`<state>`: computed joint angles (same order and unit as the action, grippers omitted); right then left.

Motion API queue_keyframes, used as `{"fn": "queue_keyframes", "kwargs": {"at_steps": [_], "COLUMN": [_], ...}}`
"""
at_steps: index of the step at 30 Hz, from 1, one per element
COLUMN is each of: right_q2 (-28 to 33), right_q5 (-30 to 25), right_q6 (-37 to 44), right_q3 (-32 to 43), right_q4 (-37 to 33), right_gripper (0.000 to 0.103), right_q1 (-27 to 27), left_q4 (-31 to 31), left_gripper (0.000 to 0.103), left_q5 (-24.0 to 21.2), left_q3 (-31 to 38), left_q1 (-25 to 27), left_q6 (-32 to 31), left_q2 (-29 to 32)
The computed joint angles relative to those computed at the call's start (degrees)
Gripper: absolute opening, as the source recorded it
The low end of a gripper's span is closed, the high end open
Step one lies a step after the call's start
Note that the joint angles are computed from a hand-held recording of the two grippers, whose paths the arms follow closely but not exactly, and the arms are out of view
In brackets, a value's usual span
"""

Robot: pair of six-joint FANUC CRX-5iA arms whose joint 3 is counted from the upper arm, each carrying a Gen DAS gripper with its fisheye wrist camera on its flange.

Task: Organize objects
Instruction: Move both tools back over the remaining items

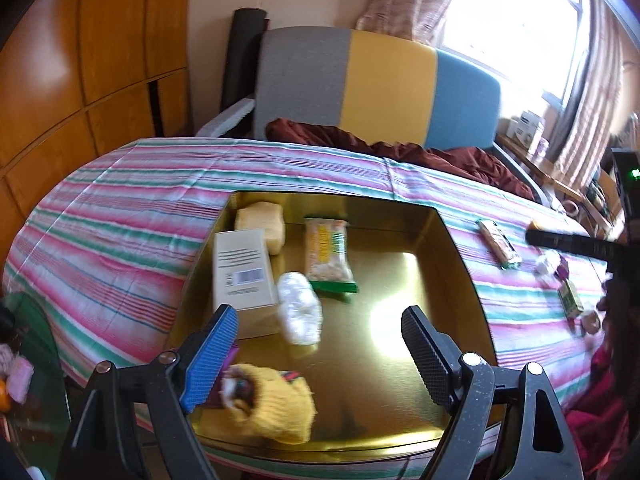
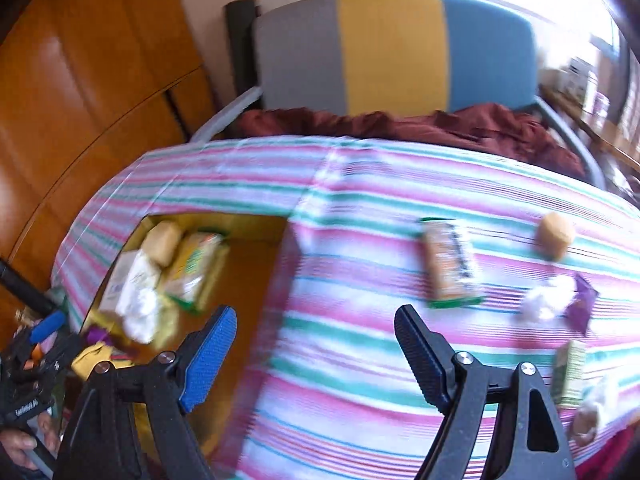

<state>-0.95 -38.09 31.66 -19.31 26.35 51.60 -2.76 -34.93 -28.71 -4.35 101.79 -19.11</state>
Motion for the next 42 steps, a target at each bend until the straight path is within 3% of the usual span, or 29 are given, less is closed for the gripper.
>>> {"fn": "queue_keyframes", "kwargs": {"at_steps": [9,18,22,25,30,35,42], "right_q2": [-4.7,-6.8,-8.4,-10.7,-11.9,-12.9,-13.9], "right_q5": [-3.8,-4.5,-2.3,0.0,3.4,6.0,9.4], "right_q6": [-7.6,-24.6,-30.0,-35.8,-34.9,-34.8,-34.2], "right_q3": [-5.1,-12.2,-14.4,-16.8,-17.1,-18.0,-18.7], "right_q4": [8.8,18.0,14.0,15.9,9.8,8.4,4.5], "right_gripper": [0.083,0.083,0.083,0.083,0.083,0.083,0.083], "right_q1": [-8.3,-19.2,-22.8,-24.3,-25.8,-26.2,-27.8], "left_q4": [-1.1,-0.2,0.6,1.5,3.5,6.5,7.6], "left_gripper": [0.085,0.085,0.085,0.087,0.091,0.091,0.091], "left_q5": [-0.3,-0.6,-1.2,-1.3,-2.8,-5.1,-9.9], "left_q3": [4.3,9.4,12.4,15.0,20.5,26.1,36.1], "left_q1": [-5.6,-10.5,-12.7,-14.3,-16.6,-17.9,-18.7], "left_q6": [-1.0,-3.8,-5.3,-6.4,-8.6,-10.4,-7.4], "left_q2": [4.6,10.0,13.1,16.0,21.8,27.9,37.5]}}
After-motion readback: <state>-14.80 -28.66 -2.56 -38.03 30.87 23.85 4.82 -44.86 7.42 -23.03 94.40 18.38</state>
